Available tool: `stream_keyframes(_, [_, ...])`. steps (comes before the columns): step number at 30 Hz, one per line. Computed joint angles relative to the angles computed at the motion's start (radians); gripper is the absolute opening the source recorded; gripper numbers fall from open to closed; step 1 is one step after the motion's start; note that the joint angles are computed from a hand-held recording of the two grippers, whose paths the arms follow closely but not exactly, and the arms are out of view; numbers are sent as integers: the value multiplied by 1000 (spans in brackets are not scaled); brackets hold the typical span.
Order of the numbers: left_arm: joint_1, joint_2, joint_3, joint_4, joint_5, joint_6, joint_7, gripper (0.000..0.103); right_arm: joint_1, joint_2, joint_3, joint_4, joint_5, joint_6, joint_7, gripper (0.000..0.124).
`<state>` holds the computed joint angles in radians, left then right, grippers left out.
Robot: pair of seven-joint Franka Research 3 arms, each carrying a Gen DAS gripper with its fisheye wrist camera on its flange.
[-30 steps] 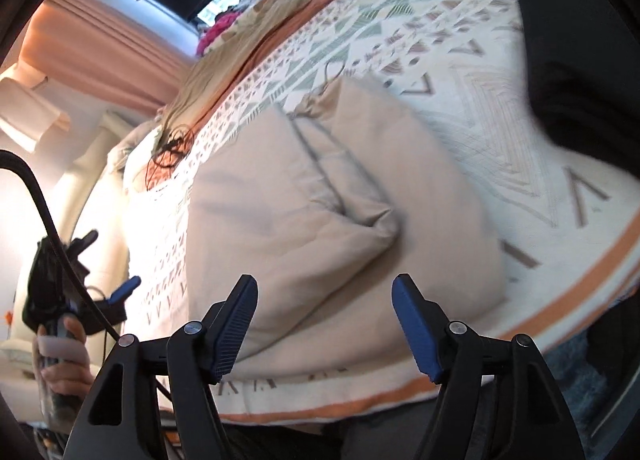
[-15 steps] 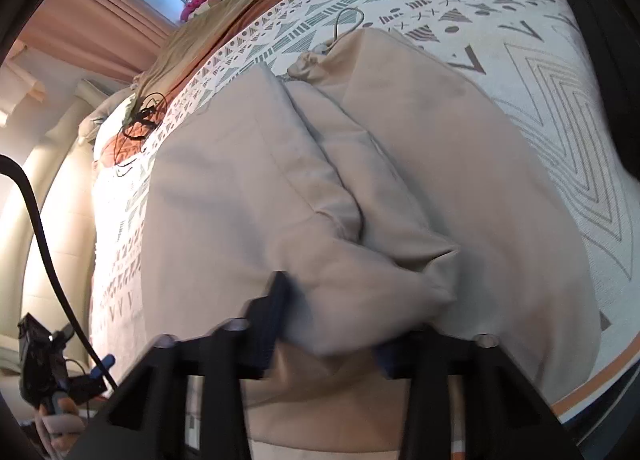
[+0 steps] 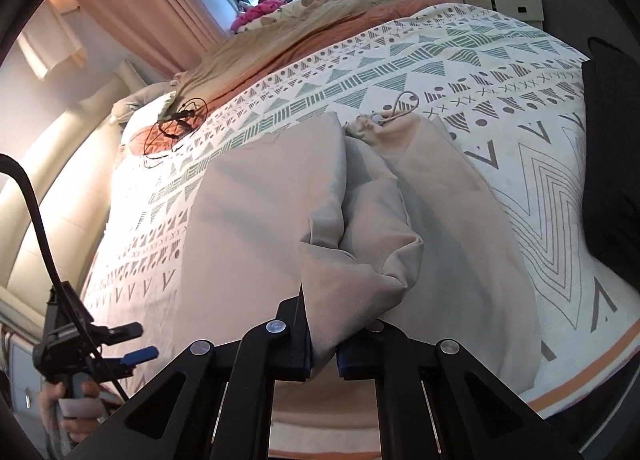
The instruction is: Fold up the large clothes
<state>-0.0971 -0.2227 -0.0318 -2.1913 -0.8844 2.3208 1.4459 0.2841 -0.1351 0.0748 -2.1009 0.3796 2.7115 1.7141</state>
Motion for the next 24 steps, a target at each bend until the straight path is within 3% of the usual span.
stream_keyframes(18, [-10, 87, -45, 109, 37, -44, 39, 60, -36, -126, -28, -165, 40, 73, 34, 7])
stream_keyframes(24, [-9, 120, -63, 135, 50, -67, 37, 54, -40, -143, -51, -222, 102, 90, 32, 7])
